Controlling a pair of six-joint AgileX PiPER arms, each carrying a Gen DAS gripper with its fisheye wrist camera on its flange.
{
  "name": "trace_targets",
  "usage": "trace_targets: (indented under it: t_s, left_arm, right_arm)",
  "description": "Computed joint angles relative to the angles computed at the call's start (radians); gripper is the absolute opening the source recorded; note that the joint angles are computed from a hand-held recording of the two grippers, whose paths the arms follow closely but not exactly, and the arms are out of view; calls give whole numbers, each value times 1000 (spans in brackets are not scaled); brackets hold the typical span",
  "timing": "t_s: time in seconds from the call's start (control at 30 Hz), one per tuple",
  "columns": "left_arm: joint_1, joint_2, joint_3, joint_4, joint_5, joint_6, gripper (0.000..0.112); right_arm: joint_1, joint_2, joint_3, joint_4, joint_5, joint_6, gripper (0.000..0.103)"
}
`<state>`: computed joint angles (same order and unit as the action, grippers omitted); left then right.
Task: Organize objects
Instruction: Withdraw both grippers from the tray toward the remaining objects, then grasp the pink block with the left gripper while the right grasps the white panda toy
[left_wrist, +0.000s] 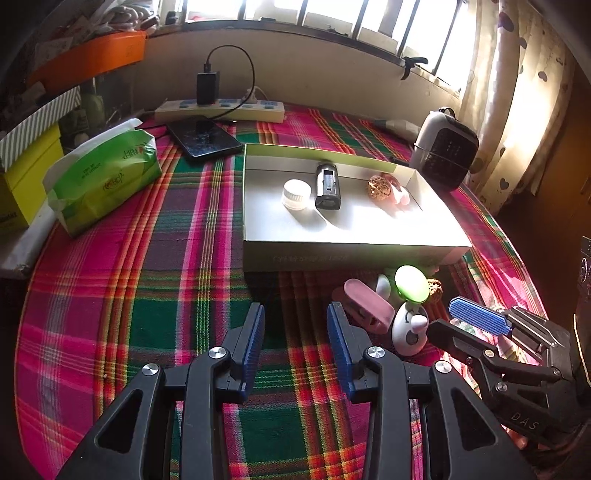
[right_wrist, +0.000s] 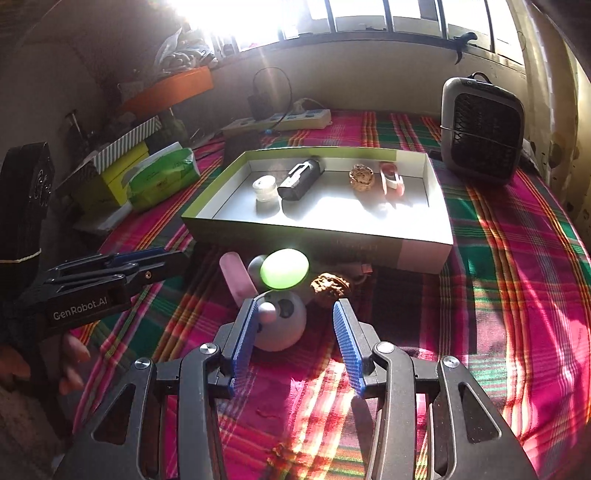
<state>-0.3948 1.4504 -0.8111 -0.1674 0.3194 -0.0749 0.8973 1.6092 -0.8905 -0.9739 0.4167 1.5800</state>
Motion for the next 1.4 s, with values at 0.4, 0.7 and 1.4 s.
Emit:
trace_targets:
  t_s: [0.4,0.7,1.4]
  left_arm:
    - [15,-29,43,-61,-4,58,33]
    - [27,-19,42,-115,2,106,33]
    - [-77,48,-30,-163,26,94,39]
  right_arm:
    - [35,93,-87,70,71,-77,52]
    - [55,147,-141,100,151,-135,52]
    - [65,34,5,24,163,17,50]
